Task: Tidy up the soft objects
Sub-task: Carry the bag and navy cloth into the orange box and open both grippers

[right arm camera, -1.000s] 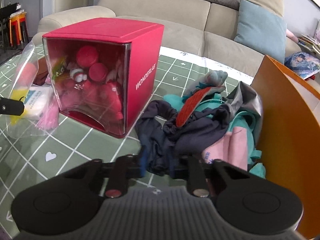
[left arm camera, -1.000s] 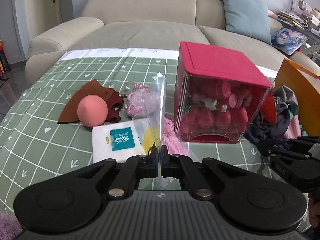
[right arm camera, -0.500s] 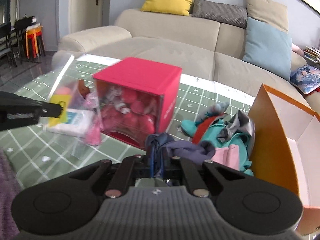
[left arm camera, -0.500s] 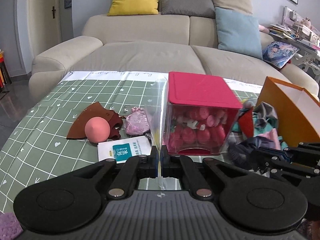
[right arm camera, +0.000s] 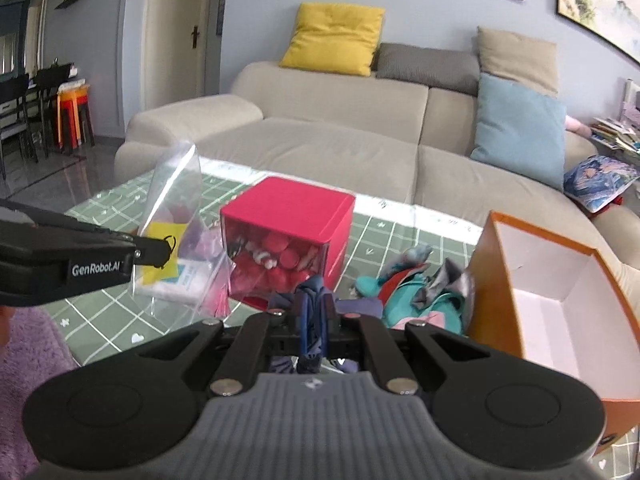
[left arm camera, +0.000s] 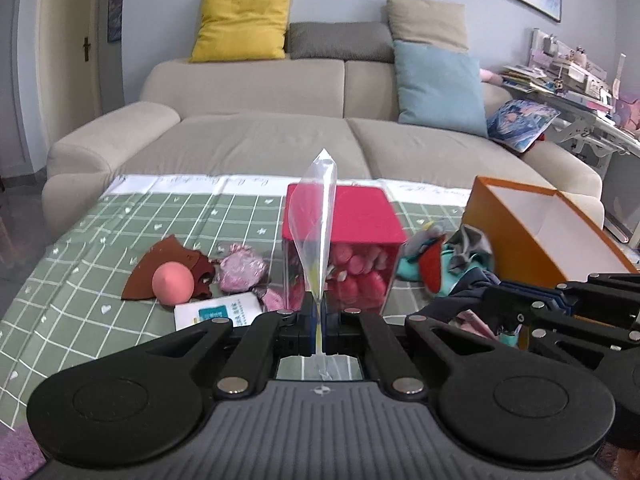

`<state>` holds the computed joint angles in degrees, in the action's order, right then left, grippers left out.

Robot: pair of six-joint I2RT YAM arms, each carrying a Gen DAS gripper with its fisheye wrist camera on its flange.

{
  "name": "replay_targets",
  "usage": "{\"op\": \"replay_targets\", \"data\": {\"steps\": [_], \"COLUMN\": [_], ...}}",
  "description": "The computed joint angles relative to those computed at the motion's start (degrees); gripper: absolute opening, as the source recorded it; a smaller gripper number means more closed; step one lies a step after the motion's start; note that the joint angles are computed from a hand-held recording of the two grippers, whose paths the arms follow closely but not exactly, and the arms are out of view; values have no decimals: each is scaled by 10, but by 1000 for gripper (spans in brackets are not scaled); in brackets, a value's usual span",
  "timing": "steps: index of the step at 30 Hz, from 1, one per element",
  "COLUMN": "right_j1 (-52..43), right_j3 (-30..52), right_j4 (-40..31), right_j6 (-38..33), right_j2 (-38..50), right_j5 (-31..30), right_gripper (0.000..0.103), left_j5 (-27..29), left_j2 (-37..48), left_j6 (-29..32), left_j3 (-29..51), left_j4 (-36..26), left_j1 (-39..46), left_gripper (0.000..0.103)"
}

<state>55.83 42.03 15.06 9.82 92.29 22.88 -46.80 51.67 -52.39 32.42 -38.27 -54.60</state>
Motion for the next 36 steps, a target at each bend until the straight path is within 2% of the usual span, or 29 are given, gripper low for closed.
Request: {"op": "replay_targets", "data": {"steps": [4, 8, 12, 17, 22, 29, 36], "right_j1": [6, 4, -5, -31, -81, -189, -325], "right_j3": [-19, -31, -50, -65, -73, -85, -76], "right_j4": [-22, -48, -55, -64, -75, -73, -67], "right_j6": [6, 13, 17, 21, 26, 25, 27], "right_j2": [-46, -94, -143, -199, -247, -286, -256], "right_j5": [24, 42, 56, 69, 67, 37, -55], "right_gripper": [3, 3, 3, 3, 3, 3, 3], "left_j5": [-20, -35, -43, -31, 16, 120, 224], "left_j2": [14, 34, 59, 88, 148, 271, 387], "left_j6": [-11, 5, 40, 111, 199, 296, 319], "left_j3": [27, 60, 93, 120, 159, 247, 347], "left_j4": [-15, -11, 12, 78, 179, 303, 335], "left_j1": [-29, -46, -52, -43, -19, 9, 44], "left_gripper": [2, 2, 2, 2, 2, 2, 2]}}
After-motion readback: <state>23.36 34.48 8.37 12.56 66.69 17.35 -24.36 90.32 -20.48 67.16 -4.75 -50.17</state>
